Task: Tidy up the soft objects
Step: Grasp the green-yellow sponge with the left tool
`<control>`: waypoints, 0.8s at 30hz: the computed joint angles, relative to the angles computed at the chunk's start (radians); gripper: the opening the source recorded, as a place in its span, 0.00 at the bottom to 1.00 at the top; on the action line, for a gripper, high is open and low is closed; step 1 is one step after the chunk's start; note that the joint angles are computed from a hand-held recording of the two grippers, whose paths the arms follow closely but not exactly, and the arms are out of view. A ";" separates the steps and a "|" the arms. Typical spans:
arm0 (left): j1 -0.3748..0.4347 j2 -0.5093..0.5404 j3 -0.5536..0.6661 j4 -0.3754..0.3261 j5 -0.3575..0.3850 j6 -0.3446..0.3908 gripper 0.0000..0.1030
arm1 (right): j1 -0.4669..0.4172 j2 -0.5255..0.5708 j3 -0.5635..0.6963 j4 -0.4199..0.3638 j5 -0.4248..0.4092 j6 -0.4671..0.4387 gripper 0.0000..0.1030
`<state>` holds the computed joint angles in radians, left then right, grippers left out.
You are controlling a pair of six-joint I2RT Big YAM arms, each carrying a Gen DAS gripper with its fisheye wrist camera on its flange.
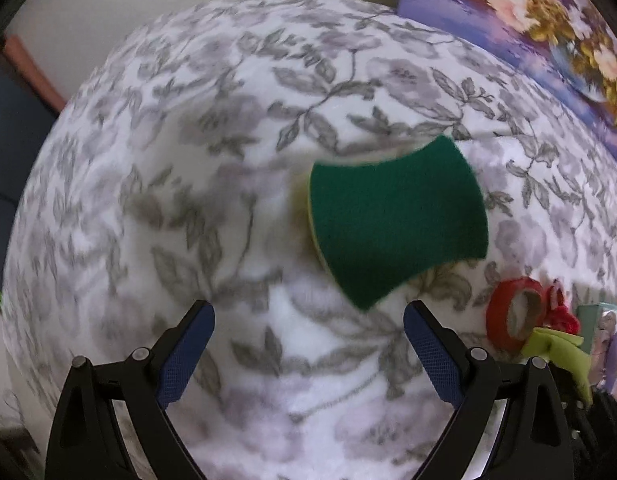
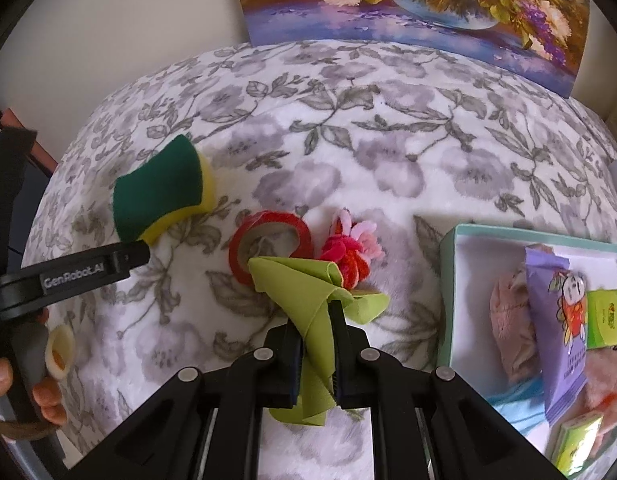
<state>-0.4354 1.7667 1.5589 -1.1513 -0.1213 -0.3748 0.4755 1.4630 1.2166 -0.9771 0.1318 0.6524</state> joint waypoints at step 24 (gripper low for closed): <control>-0.026 0.088 0.099 0.079 -0.003 0.279 0.60 | -0.041 0.023 0.010 -0.001 0.019 -0.048 0.12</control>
